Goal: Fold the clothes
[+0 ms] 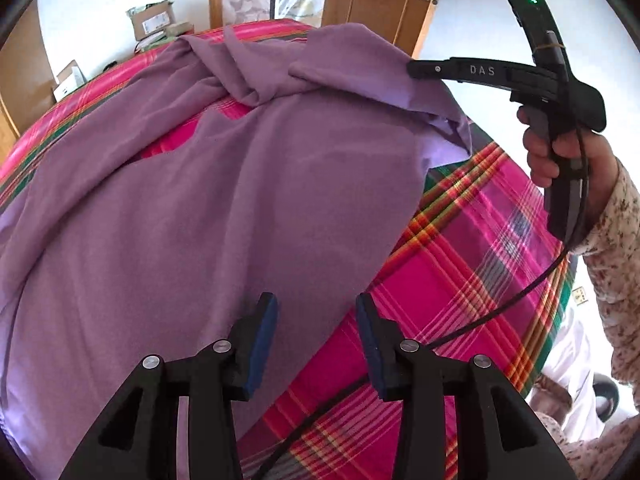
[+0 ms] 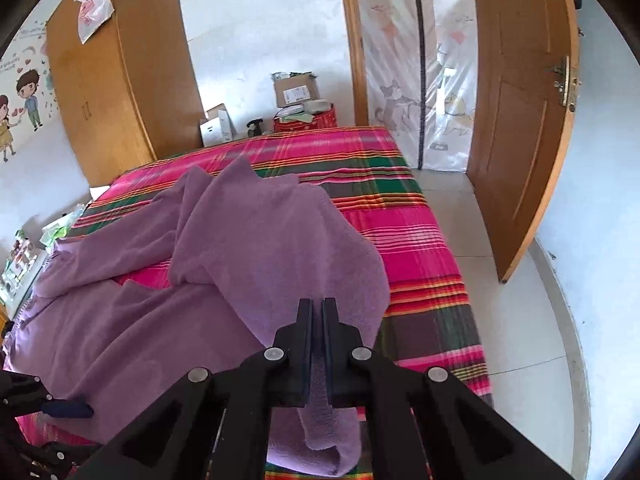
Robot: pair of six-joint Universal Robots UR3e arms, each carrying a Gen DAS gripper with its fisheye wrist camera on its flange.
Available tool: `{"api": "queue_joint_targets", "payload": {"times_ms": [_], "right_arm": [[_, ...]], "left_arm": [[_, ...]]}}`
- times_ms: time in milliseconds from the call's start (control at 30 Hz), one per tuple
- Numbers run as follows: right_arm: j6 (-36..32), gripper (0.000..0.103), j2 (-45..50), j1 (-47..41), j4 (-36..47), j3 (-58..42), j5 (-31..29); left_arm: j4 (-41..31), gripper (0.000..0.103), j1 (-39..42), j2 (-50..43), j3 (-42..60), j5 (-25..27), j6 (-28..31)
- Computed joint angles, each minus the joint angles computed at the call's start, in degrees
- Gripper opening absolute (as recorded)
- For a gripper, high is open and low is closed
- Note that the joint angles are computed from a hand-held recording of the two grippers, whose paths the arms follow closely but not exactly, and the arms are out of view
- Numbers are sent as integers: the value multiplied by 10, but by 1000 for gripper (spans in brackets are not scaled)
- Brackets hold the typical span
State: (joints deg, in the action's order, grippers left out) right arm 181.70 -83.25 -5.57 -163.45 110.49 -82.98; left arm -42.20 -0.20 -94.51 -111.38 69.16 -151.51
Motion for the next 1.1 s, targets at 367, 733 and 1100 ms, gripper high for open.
{"api": "queue_joint_targets", "payload": {"times_ms": [367, 733, 1100], "right_arm": [[26, 19, -72, -47, -10, 86, 44], [69, 25, -230, -39, -13, 248, 44], [148, 42, -191, -87, -80, 312, 229]], "left_arm": [[47, 34, -36, -25, 9, 47, 5], [21, 12, -9, -27, 20, 2, -6], [45, 5, 34, 19, -19, -65, -34]]}}
